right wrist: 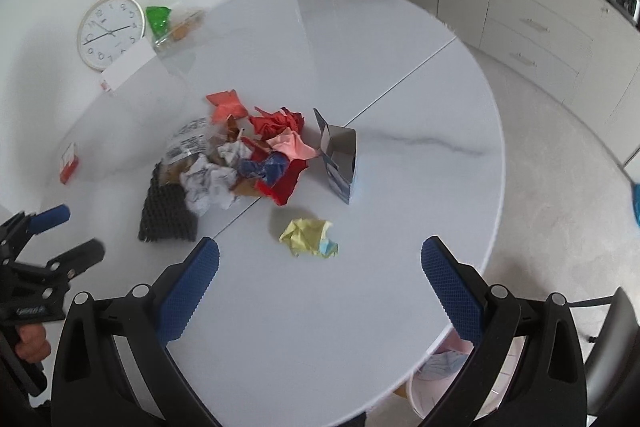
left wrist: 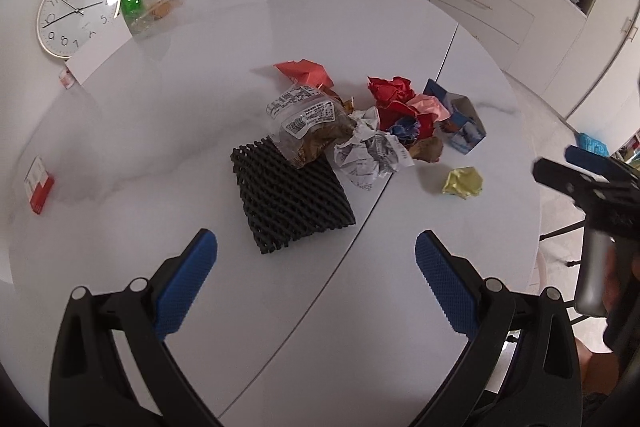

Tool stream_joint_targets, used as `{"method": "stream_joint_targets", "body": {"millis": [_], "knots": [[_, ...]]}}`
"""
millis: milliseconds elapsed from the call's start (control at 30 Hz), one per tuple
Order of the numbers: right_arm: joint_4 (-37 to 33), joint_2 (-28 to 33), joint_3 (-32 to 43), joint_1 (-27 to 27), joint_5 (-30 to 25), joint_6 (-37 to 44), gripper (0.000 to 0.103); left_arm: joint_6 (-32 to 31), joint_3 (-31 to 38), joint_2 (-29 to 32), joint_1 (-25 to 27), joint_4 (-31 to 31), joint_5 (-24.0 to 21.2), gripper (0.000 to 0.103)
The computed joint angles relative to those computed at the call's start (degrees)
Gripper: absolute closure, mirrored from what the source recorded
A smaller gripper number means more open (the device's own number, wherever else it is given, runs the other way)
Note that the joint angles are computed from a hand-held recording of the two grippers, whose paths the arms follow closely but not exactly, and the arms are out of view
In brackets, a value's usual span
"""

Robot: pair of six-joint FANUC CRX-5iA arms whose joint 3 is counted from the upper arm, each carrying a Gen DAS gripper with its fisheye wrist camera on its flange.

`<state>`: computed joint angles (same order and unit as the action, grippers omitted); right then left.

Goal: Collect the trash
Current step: 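Move both tools back over the trash pile on the table, then grasp the small blue-grey box with the right tool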

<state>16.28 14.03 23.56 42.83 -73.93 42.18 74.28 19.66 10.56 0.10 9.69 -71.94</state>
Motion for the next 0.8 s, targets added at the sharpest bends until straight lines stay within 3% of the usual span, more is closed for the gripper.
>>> {"method": "stream_joint_targets", "body": {"millis": [200,267,400,500,533,567,800], "knots": [[-1.79,7.97,7.12,-3.9,-1.72,5.51,0.016,-2.39,2.07,2.7,0.38,1.19,0.15,0.008],[-3.58,11.01,10.22,-5.36,-3.2,7.84,0.027,-2.76,3.06,3.71,0.32,0.97,0.25,0.008],[-6.12,13.9,12.86,-6.97,-4.7,10.36,0.039,-2.01,6.09,6.36,0.45,0.43,-0.57,0.008],[-7.59,14.43,13.2,-7.76,-4.8,11.47,0.06,-2.5,7.78,7.79,0.33,0.45,-0.79,0.008],[-9.19,14.26,13.29,-8.33,-4.51,12.03,0.075,-2.99,8.0,8.04,0.16,0.49,-0.72,0.008],[-10.0,13.99,13.09,-8.68,-4.25,12.23,0.083,-3.89,8.15,8.29,-0.25,0.48,-0.49,0.008],[-12.25,9.58,8.67,-10.22,-0.98,10.73,0.087,-8.5,7.8,8.87,-3.3,2.31,-0.83,0.008]]}}
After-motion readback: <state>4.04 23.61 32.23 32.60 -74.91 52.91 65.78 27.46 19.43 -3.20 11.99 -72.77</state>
